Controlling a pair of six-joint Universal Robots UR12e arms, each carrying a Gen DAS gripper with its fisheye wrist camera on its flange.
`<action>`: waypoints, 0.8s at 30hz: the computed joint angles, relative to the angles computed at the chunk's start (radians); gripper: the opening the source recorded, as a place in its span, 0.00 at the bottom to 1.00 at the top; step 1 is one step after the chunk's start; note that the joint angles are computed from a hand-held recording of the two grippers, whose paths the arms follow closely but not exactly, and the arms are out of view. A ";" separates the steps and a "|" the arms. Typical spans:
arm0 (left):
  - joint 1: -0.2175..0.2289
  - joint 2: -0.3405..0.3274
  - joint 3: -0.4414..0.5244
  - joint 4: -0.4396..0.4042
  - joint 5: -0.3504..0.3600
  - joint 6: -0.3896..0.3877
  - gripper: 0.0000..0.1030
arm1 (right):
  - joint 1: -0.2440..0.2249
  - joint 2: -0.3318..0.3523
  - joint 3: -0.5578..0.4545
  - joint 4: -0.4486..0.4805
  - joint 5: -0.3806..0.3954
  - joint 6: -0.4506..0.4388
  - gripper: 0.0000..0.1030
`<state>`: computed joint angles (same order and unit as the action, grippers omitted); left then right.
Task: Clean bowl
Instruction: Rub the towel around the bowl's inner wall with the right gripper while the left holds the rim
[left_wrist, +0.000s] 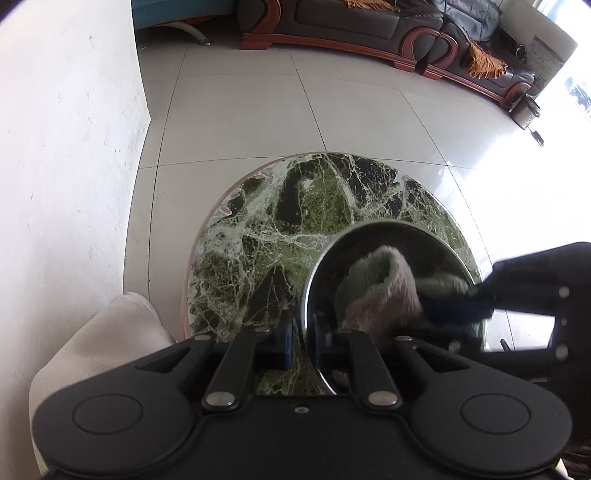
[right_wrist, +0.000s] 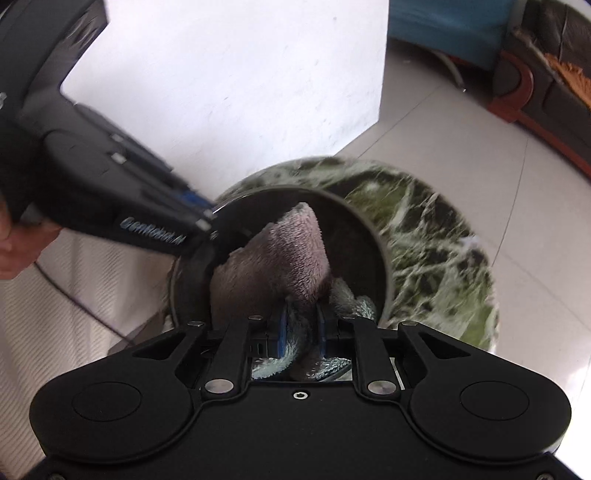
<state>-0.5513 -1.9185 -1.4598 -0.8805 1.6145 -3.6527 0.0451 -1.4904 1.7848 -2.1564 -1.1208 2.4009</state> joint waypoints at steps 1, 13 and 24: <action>0.000 0.001 0.000 -0.003 0.001 -0.001 0.09 | 0.002 0.004 -0.003 0.010 0.011 -0.002 0.15; -0.001 0.000 0.009 -0.014 0.008 -0.008 0.09 | 0.008 0.028 -0.026 -0.067 -0.016 0.033 0.14; -0.002 -0.002 0.011 -0.026 0.004 -0.001 0.09 | 0.022 0.040 -0.030 -0.068 0.017 0.033 0.15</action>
<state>-0.5535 -1.9205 -1.4492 -0.9066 1.6181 -3.6541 0.0671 -1.4501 1.7549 -2.2241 -1.1039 2.4344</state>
